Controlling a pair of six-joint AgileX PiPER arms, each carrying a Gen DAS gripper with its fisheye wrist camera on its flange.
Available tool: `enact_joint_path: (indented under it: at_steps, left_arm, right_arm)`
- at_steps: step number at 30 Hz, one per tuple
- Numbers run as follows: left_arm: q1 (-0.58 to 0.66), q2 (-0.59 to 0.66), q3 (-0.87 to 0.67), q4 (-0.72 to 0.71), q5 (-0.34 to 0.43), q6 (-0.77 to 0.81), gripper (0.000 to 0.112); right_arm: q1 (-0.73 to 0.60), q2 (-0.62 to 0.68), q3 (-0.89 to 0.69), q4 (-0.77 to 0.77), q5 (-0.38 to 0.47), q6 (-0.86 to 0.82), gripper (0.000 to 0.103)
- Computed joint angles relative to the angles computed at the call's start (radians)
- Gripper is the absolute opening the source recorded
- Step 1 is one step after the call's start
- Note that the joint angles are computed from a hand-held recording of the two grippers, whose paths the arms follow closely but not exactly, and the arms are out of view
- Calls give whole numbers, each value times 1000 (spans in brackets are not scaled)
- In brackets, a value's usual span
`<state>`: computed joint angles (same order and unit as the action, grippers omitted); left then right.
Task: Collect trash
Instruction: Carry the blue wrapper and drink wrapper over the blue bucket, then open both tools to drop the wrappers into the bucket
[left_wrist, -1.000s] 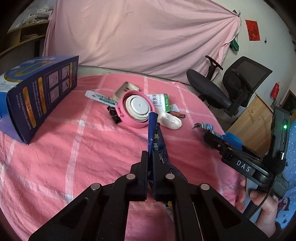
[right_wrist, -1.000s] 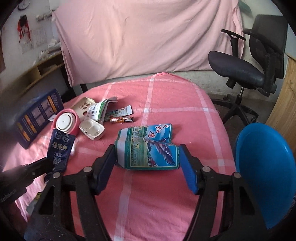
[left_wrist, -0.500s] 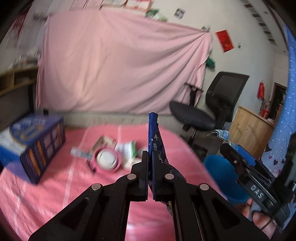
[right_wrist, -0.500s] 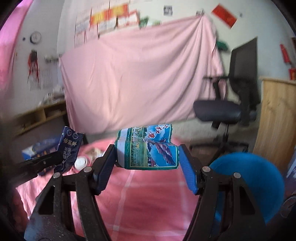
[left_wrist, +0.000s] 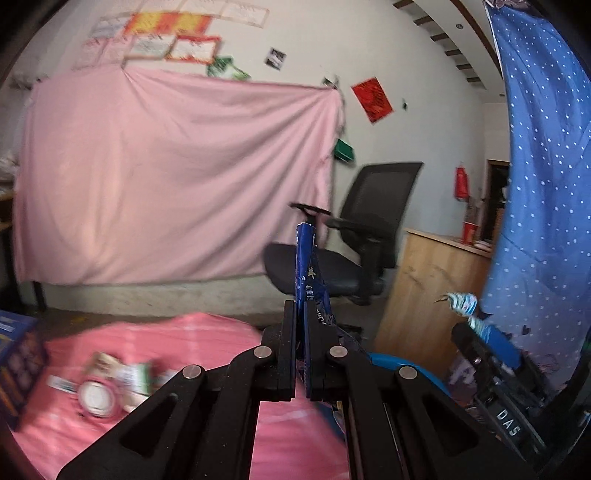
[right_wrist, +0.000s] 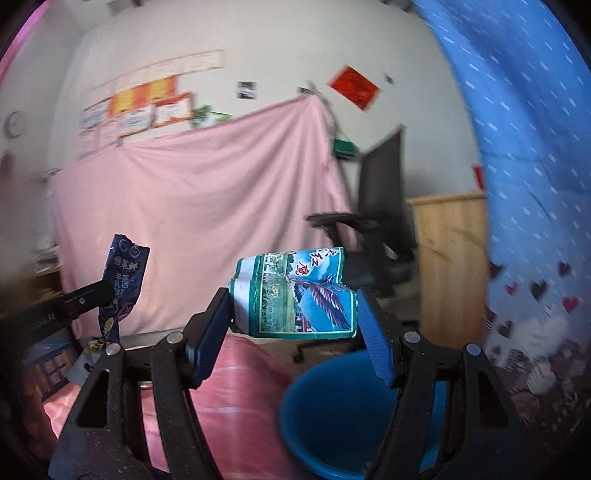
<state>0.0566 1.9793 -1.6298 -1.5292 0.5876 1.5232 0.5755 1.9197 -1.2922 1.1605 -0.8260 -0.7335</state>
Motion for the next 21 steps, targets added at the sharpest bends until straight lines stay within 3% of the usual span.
enact_joint_path:
  at_steps: [5, 9, 14, 21]
  left_arm:
    - [-109, 112, -172, 263, -29, -300, 1]
    - [-169, 216, -340, 506, 4, -579, 1]
    - [-221, 343, -545, 741, 79, -840, 1]
    - [-247, 484, -785, 947, 208, -1055, 2]
  right_arm:
    - [-88, -13, 8, 168, 78, -95, 80]
    - [-162, -6, 0, 306, 170, -185, 80]
    - [-219, 11, -6, 423, 251, -253, 80]
    - [-255, 32, -31, 552, 321, -345, 81]
